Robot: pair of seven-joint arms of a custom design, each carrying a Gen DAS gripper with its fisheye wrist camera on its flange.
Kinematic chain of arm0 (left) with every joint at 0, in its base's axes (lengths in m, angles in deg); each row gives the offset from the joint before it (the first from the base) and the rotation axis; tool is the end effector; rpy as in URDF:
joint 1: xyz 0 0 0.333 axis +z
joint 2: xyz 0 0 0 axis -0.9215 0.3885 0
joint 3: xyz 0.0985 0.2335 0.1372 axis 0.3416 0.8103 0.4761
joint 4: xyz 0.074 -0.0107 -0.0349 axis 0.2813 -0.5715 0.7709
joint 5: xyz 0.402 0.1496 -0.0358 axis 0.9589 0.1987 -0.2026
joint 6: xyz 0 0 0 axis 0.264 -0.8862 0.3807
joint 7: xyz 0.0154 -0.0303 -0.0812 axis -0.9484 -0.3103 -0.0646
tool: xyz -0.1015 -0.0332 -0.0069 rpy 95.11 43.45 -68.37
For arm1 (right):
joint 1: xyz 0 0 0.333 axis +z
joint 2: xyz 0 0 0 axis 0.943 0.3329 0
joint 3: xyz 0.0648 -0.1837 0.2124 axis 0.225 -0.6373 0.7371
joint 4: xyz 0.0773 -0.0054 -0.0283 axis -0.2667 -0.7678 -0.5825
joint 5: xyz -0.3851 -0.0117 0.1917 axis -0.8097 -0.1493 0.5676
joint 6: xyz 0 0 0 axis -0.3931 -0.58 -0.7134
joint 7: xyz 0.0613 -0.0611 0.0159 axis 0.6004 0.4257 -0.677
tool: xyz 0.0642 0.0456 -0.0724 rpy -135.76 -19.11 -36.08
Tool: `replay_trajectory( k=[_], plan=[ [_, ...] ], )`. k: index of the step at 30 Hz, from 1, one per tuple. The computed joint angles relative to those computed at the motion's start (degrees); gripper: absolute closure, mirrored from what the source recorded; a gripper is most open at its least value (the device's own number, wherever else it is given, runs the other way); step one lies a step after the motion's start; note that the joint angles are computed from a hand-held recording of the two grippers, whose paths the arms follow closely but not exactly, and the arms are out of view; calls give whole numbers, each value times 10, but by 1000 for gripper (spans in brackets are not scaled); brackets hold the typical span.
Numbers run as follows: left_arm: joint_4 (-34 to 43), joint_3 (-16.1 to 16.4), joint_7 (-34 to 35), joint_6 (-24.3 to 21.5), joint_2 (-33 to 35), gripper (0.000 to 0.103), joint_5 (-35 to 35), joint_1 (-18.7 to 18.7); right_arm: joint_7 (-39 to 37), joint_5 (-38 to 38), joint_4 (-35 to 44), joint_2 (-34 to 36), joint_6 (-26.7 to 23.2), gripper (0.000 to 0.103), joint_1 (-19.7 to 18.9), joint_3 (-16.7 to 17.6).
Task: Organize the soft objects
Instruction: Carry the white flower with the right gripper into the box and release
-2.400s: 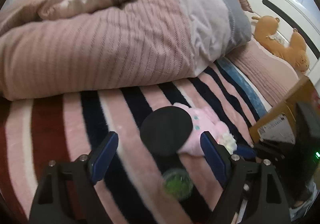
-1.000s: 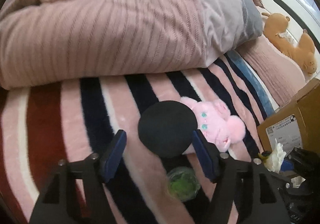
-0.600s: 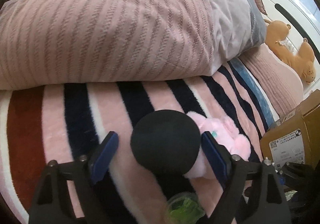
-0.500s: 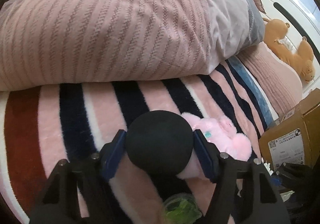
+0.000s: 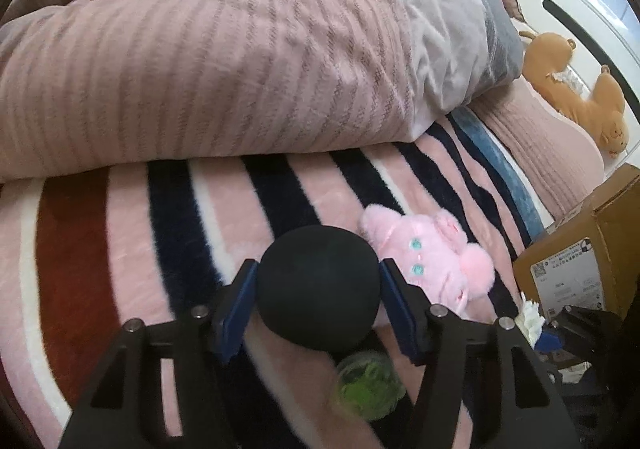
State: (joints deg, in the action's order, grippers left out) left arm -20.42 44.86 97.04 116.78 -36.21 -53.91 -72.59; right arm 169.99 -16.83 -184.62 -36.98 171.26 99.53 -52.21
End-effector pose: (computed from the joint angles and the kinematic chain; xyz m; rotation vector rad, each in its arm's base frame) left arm 0.6942 -0.2542 0.4157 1.3453 -2.6458 0.9215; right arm 0.5149 0.3915 0.4264 -1.6660 1.9221 -0.4183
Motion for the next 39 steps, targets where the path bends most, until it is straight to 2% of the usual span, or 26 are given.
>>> replay_trajectory(
  k=[6, 12, 19, 22, 26, 31, 34, 39],
  plan=[
    [-59, 2, 28, 21, -67, 45, -26, 15, -17, 10, 4, -8, -3, 83, 1, 4],
    [-148, 18, 71, 50, -190, 45, -72, 12, 0, -25, 3, -42, -7, 83, 8, 17],
    [-233, 61, 101, 51, -329, 45, -112, -23, 49, -86, -31, -131, -29, 83, 4, 57],
    [-262, 79, 115, 37, -381, 45, -132, -46, 64, -103, -49, -175, -45, 83, -5, 79],
    [-285, 88, 120, 31, -427, 45, -142, -81, 76, -103, -89, -244, -62, 83, -25, 103],
    [-277, 78, 111, 22, -436, 45, -141, -127, 61, -67, -157, -334, -88, 84, -48, 114],
    [-247, 57, 92, 16, -407, 45, -121, -149, 50, -39, -198, -379, -105, 83, -61, 117],
    [-184, 22, 58, -8, -339, 45, -76, -173, 17, 19, -271, -443, -112, 83, -75, 102]
  ],
)
